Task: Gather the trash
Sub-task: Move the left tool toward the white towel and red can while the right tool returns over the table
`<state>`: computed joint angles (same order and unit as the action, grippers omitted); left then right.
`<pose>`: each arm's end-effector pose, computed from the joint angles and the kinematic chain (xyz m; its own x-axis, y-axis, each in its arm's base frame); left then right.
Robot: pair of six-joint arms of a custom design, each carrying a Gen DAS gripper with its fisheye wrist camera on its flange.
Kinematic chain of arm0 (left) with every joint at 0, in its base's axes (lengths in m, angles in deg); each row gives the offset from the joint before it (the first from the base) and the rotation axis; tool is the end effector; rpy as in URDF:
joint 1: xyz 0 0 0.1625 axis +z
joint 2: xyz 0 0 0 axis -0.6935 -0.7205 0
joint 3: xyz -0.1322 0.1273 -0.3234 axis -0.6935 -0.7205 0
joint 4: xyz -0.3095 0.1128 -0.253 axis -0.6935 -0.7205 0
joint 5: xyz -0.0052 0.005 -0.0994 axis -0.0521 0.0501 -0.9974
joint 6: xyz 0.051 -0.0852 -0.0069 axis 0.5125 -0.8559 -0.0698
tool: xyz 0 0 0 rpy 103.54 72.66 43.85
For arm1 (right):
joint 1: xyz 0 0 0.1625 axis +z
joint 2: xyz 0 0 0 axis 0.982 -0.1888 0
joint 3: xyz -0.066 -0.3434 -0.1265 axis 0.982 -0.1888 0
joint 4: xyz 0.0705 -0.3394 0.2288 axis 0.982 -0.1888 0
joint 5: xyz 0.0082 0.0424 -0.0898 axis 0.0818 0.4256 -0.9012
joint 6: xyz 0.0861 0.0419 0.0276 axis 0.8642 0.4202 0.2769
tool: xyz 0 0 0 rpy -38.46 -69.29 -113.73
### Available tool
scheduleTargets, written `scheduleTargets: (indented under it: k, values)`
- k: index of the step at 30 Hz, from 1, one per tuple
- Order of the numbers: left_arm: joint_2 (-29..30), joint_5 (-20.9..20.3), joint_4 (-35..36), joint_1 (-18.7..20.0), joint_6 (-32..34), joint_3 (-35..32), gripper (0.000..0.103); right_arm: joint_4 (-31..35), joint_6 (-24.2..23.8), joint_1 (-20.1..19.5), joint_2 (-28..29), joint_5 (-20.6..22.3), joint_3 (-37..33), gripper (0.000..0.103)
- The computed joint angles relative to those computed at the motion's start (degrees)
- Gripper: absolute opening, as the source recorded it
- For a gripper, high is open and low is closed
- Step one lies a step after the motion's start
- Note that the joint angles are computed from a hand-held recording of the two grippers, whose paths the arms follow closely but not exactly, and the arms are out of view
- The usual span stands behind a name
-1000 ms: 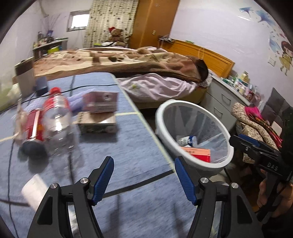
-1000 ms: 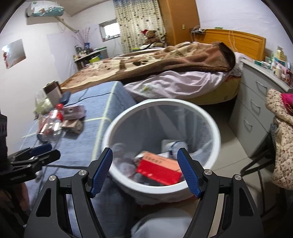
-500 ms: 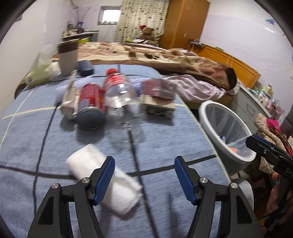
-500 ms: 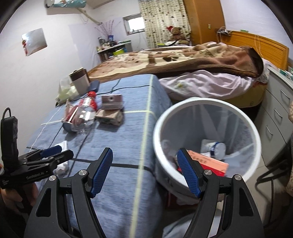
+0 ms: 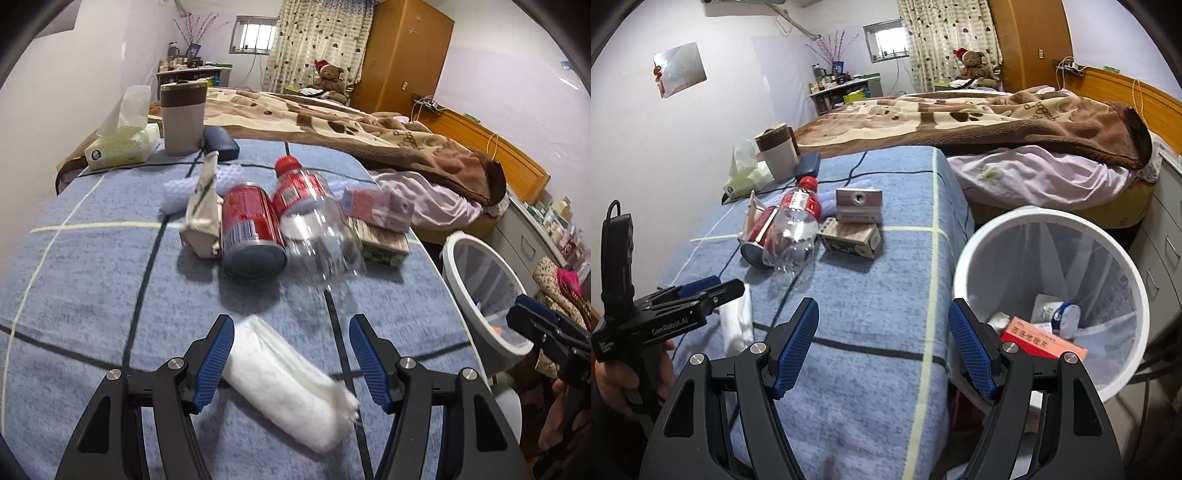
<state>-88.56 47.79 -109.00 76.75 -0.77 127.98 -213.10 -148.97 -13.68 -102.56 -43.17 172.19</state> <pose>-0.2853 -0.4484 -0.1202 -0.7814 -0.3443 -0.5205 0.2031 0.6484 -0.7337 -0.0785 -0.5222 0.2700 -0.7123 -0.5891 0.3815 -0.6973 0.6557 -0.2896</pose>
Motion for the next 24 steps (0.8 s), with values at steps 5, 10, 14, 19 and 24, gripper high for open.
scheduleTargets:
  k: [5, 10, 14, 19, 24]
  values:
    - [-0.6, 1.9, -3.3, 1.9, 4.4, -0.8, 0.065, -0.8, 0.7, 1.7, 1.1, 0.2, -0.6, 0.074]
    - [-0.1, 2.8, -6.2, 4.4, 8.7, -2.7, 0.065, -2.8, 1.9, 3.6, 3.7, -0.5, -1.8, 0.074]
    - [0.7, 3.0, -7.6, 6.5, 11.3, -4.5, 0.065, -3.1, 3.4, 4.5, 5.8, -1.4, -3.2, 0.074]
    - [1.3, 2.8, -10.3, 9.0, 14.0, -5.6, 0.065, -4.0, 4.4, 5.8, 8.3, -2.5, -4.6, 0.074]
    - [1.9, 3.2, -12.8, 10.2, 16.2, -5.9, 0.065, -5.6, 5.3, 6.9, 11.1, -3.9, -6.1, 0.074]
